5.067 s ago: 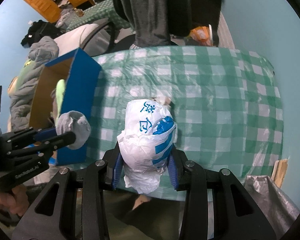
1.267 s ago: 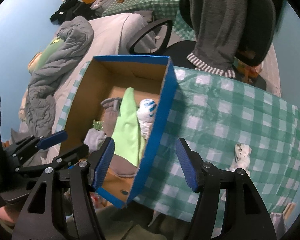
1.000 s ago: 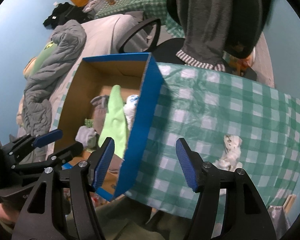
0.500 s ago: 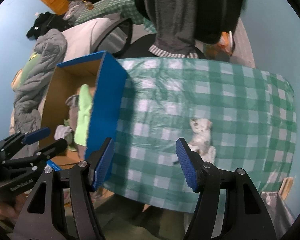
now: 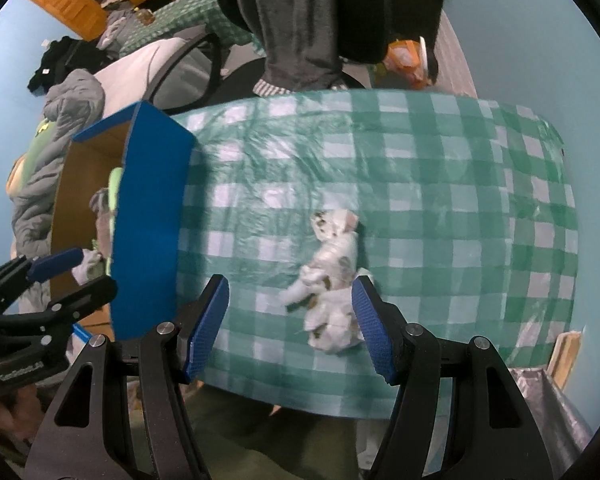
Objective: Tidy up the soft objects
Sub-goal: 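Move both grippers back over the table toward the white wrapped bundle, then grasp the white plastic bundle with the right gripper while the left gripper grasps the small white cup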
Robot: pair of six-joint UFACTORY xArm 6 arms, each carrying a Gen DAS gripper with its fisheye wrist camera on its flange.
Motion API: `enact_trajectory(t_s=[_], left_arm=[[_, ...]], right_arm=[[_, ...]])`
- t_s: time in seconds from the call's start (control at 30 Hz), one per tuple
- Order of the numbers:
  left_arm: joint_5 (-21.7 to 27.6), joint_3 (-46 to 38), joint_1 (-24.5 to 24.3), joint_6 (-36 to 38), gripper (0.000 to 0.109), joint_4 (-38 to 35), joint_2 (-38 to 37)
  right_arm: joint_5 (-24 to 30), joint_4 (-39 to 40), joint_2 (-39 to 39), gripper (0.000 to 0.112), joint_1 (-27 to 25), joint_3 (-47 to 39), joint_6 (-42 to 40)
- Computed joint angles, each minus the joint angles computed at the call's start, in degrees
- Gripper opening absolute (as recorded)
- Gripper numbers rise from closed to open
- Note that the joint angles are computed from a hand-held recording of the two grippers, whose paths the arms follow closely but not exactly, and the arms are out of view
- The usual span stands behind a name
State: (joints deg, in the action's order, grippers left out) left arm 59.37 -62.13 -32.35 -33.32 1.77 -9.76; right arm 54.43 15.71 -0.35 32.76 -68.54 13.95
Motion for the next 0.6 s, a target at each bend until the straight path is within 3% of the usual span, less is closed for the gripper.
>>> enact_trajectory(t_s=[0.6], left_arm=[[-0.1,-4.2,-1.9,2.7,0.073,-1.3,9.6]], right_arm=[[-0.4,3.3,2.9,0.064,-2.4,3.2,-5.4]])
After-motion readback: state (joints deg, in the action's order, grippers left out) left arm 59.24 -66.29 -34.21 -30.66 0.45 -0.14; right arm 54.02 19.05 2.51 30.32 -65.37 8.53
